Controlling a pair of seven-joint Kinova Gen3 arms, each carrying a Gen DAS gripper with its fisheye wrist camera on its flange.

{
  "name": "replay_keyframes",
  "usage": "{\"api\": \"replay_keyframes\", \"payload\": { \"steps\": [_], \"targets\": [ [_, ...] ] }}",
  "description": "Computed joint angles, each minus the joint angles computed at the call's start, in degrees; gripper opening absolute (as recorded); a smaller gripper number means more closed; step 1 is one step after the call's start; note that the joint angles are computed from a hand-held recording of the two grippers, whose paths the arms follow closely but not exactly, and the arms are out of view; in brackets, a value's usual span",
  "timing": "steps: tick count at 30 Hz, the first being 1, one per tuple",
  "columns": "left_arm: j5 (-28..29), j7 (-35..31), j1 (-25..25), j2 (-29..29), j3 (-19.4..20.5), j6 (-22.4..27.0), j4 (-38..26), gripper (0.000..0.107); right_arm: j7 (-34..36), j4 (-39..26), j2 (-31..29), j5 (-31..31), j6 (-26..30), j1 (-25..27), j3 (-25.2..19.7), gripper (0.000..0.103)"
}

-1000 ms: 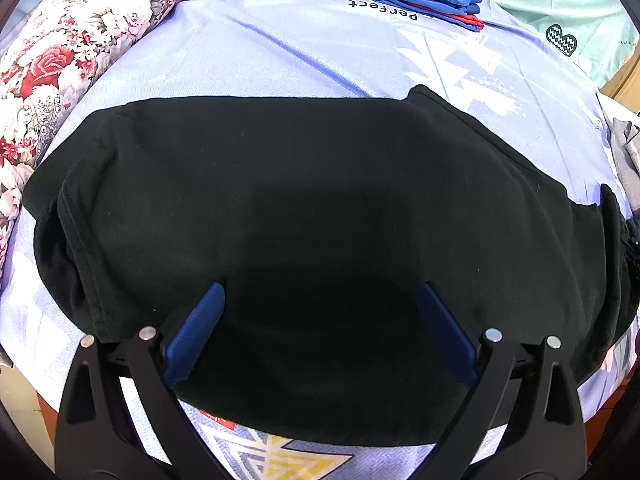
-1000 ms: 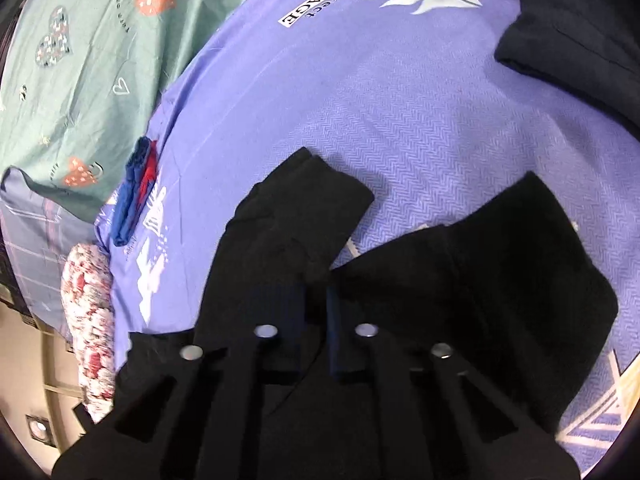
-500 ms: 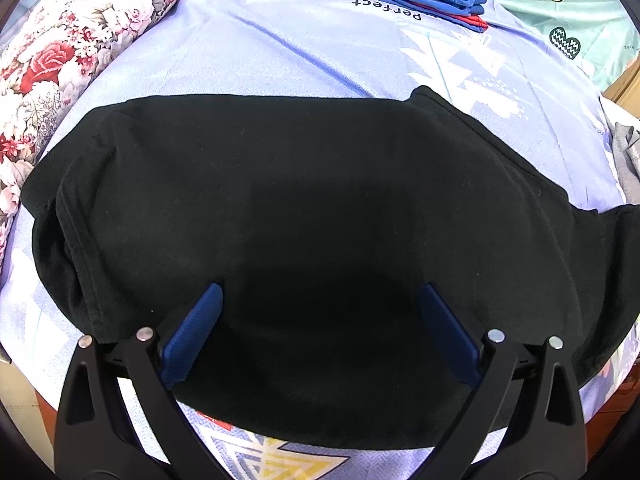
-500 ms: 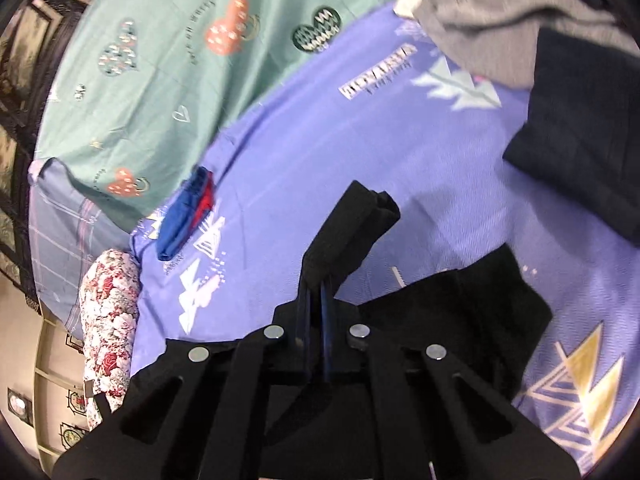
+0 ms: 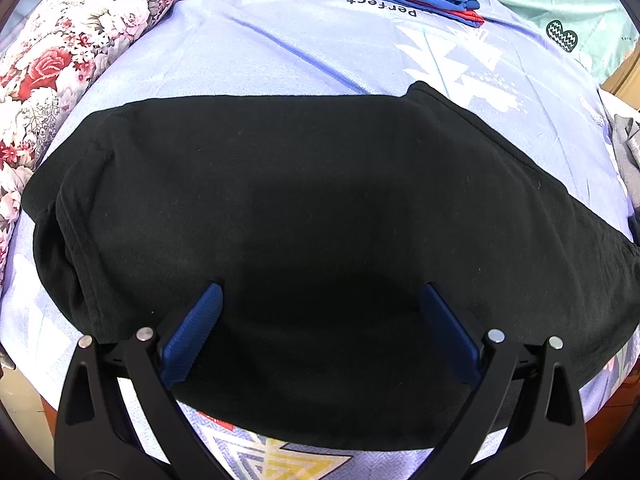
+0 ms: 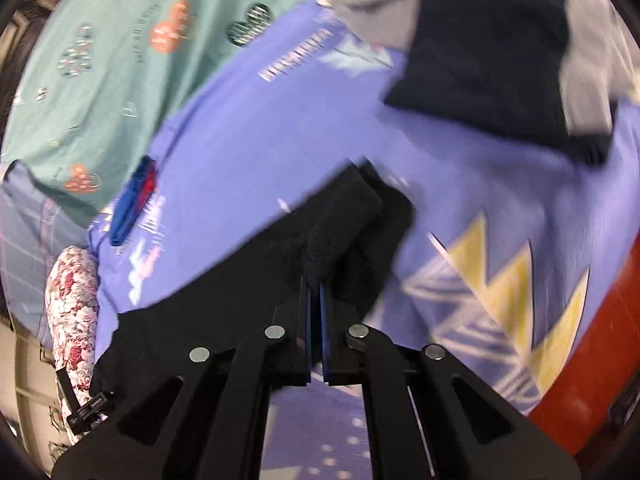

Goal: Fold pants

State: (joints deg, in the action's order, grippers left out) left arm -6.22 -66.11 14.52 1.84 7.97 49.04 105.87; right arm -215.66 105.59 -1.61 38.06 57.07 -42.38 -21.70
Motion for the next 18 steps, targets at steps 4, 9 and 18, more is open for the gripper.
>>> {"api": "replay_keyframes", "payload": {
  "steps": [4, 9, 18],
  "targets": [
    [-0.54, 0.38, 0.29, 0.17, 0.17, 0.16, -0.21, 0.100, 1.97, -0.04, 0.48, -2.48, 0.01, -0.12, 0.34, 0.010],
    [-1.09, 1.23, 0.46, 0.07, 0.19, 0.23, -0.11, 0.100, -0.76, -0.84, 0.36, 1.00, 3.51, -0.70, -0.67, 0.044],
    [-0.77, 0.50, 0.16, -0.27, 0.12, -0.02, 0.34, 0.100, 6.95, -7.23, 6.81, -3.40, 13.47, -2.43, 3.21, 0.045]
  ]
}}
